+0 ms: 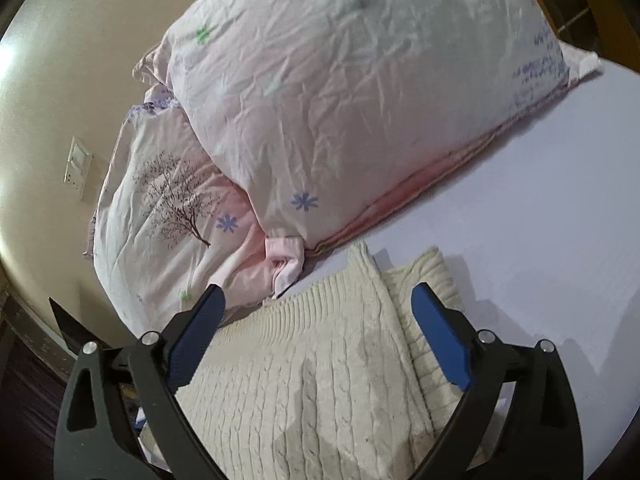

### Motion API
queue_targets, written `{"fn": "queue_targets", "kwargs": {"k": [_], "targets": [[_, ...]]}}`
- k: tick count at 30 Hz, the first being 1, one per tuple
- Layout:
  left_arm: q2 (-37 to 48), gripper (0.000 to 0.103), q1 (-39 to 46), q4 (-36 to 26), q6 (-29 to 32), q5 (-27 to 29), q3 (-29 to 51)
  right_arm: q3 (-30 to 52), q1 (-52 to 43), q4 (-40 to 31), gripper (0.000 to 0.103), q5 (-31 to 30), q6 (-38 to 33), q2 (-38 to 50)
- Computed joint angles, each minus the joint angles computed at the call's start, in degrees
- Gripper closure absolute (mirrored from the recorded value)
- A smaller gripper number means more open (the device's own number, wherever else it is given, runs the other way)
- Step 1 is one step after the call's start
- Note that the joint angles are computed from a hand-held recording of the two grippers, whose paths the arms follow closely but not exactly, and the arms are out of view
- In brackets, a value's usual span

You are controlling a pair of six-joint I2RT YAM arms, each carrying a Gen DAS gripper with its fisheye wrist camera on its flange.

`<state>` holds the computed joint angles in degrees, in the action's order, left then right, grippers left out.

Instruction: Fold small clothes

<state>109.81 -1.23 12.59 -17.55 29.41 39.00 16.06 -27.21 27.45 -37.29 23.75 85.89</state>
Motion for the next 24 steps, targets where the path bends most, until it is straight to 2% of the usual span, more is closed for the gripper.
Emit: {"fn": "queue_targets", "kwargs": {"k": [2,4,5,6,8,9,10,13,15,17,19,21,24], "targets": [[-0.62,0.026,-1.34,2.54,0.0,-0.35,-1.75,-0.46,-0.34,0.05,0.009,-0.24,-0.59,-0.52],[0.49,0.026,-1.97,3.48,-0.85,2.06,-1.35,-0.76,-0.07,-0.15,0.009,-0.08,-0.25,-1.91],[1.06,0.031,-2.57,4.82,-2.18,2.35,-1.28,-0.86,-0.49,0.07,0.009,-0.78,-0.13,-1.81],[2.4,0.047,-2.72,4.56,-2.96,4.45,-0.39,-0.83,-0.86,0.26,0.008,-1.5,0.11,-1.57],[3.02,0.055,-3.67,7.88,-6.63,3.53,-1.48,-0.55,-1.35,0.7,0.008,-2.69,0.72,-0.62],[4.18,0.071,-4.49,8.5,-8.06,3.35,-1.0,-0.32,-1.84,0.88,0.008,-3.66,0.84,0.06],[5.32,0.08,-4.1,7.85,-9.38,4.91,-0.44,-0.24,-2.41,0.99,0.008,-4.53,0.88,0.48],[4.88,0.086,-4.66,11.52,-15.42,6.63,-1.55,0.22,-4.01,1.07,0.008,-6.98,1.06,1.33],[0.59,0.087,-5.85,14.44,-18.95,8.72,-3.58,0.54,-5.35,1.1,0.008,-8.75,1.28,1.34],[-7.16,0.087,-11.18,13.62,-20.95,6.72,-4.04,0.86,-6.25,0.86,0.008,-9.87,1.16,0.99],[-12.0,0.087,-19.64,11.79,-22.55,3.25,-0.82,1.39,-7.24,-0.73,0.008,-9.64,-0.46,-0.49],[-10.82,0.087,-26.72,11.6,-23.65,1.36,4.15,1.43,-8.37,-3.08,0.008,-7.54,-2.77,-3.27],[-0.31,0.087,-38.38,10.17,-23.69,-1.5,17.68,1.31,-11.29,-3.66,0.008,-7.91,-3.27,-5.13]]}}
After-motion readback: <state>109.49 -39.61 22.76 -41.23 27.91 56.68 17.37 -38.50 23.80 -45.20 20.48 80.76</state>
